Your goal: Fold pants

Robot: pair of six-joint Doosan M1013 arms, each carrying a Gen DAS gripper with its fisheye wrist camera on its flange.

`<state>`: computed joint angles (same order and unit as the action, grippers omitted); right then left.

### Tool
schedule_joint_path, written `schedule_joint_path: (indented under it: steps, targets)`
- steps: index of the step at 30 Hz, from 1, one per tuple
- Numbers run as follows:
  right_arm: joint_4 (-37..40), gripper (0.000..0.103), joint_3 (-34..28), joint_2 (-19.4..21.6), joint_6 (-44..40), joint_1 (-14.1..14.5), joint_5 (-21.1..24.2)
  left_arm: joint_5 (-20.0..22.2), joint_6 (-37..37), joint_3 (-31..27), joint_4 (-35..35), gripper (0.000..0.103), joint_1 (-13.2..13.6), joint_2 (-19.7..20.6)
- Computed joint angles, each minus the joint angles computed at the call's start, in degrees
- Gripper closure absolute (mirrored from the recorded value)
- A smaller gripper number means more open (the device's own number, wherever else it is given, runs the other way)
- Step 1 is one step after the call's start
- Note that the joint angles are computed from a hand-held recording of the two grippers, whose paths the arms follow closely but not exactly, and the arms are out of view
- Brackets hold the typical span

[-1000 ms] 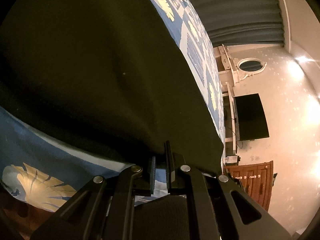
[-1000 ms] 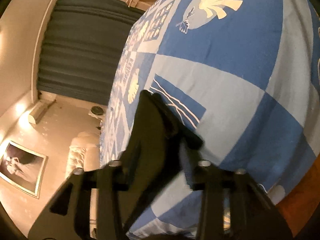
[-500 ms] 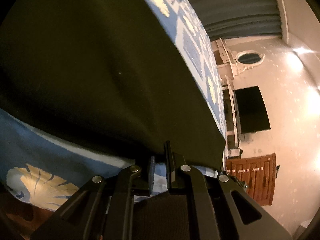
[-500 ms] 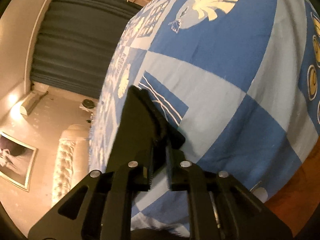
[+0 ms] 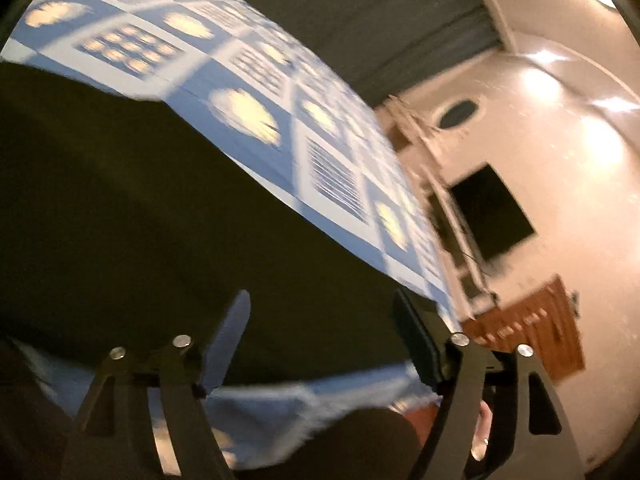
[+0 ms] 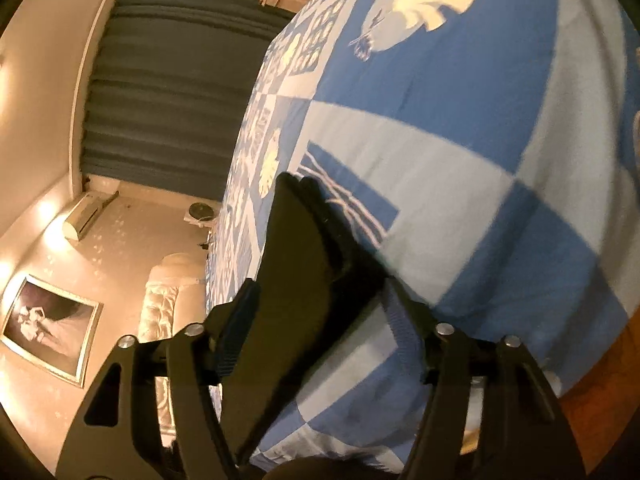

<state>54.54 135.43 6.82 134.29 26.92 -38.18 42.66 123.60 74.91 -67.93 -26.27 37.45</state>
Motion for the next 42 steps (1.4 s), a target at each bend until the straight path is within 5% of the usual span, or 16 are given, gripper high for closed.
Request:
schedule_joint_path:
  steps: [8,12,13,26,36,42]
  targets:
    - [-2.2,0.03,-1.8,1.8,-0.7,-1.8,-0.3,-3.3,-13.7,-5.4,15.6,0.03,4.3,2.7]
    - [0.9,0.072,-2.7,1.9,-3.0,-3.1,5.0,-0.7,-18.5,-6.9,20.5,0.03,5.7,3.8]
    - [-0.8,0.076,-2.2,2.0,-0.5,-3.2,4.4,0.6,-21.8,-7.5,22.6,0.03,5.9,4.4]
    - [-1.0,0.083,-2.9,0.5,-2.1,-3.2,4.6,4.1,-22.4,-8.9,23.3,0.025,6.0,5.3]
    - [3.4,0.084,-10.9,-0.9,-19.4,-2.7,10.8,4.6,-24.5,-9.3,23.0,0.025,6.2,5.5]
    - [15.1,0.084,-19.8,2.1,-41.4,-2.0,17.6,4.8,-25.2,-9.4,22.8,0.025,6.3,5.5]
